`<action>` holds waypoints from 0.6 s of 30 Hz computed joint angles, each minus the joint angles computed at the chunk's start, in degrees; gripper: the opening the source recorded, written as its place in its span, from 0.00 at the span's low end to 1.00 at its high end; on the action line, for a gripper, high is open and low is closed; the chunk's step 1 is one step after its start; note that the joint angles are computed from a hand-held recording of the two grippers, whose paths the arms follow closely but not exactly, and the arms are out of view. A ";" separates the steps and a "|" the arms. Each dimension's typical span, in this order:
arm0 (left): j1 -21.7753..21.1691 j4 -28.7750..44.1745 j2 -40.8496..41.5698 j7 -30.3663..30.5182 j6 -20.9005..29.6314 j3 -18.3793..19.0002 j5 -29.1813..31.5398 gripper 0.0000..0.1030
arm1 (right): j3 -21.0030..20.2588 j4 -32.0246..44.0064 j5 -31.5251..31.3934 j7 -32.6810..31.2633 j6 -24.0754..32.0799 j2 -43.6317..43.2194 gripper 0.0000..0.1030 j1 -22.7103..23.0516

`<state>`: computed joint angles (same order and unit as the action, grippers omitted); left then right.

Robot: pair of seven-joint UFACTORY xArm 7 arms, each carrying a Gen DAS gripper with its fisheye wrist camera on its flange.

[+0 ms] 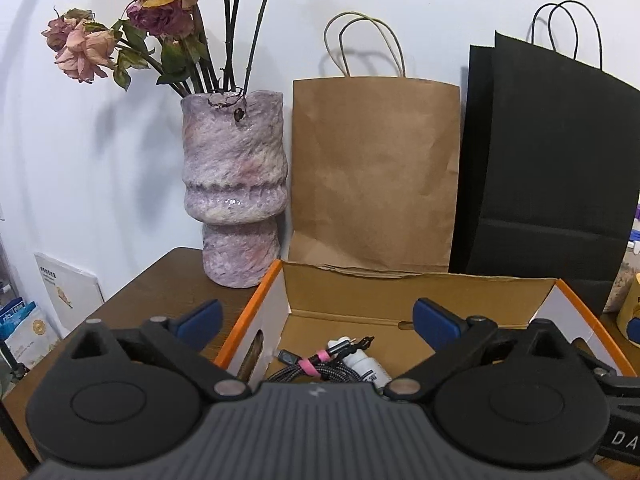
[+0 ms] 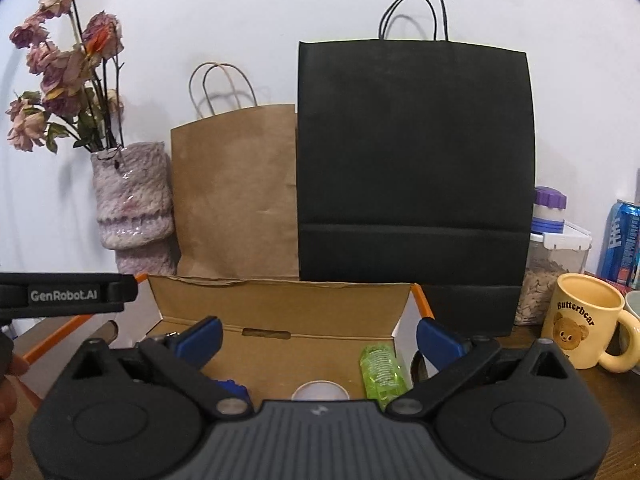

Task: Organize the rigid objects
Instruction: 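Open both tools to drop the plastic box and white cap into the box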

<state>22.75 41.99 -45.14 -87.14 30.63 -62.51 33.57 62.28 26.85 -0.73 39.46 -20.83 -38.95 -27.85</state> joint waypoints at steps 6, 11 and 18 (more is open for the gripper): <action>-0.25 0.16 0.41 0.01 0.50 0.09 0.09 1.00 | -0.70 -0.58 0.30 0.39 -0.29 -0.84 1.00 0.75; -3.58 -0.44 -0.52 0.52 0.76 2.34 0.09 1.00 | -4.08 -2.27 0.24 0.04 0.10 -2.67 1.00 4.45; -10.43 -1.73 -4.61 2.09 3.86 4.81 -0.20 1.00 | -12.68 -6.99 -0.23 -1.25 2.28 -7.80 1.00 14.96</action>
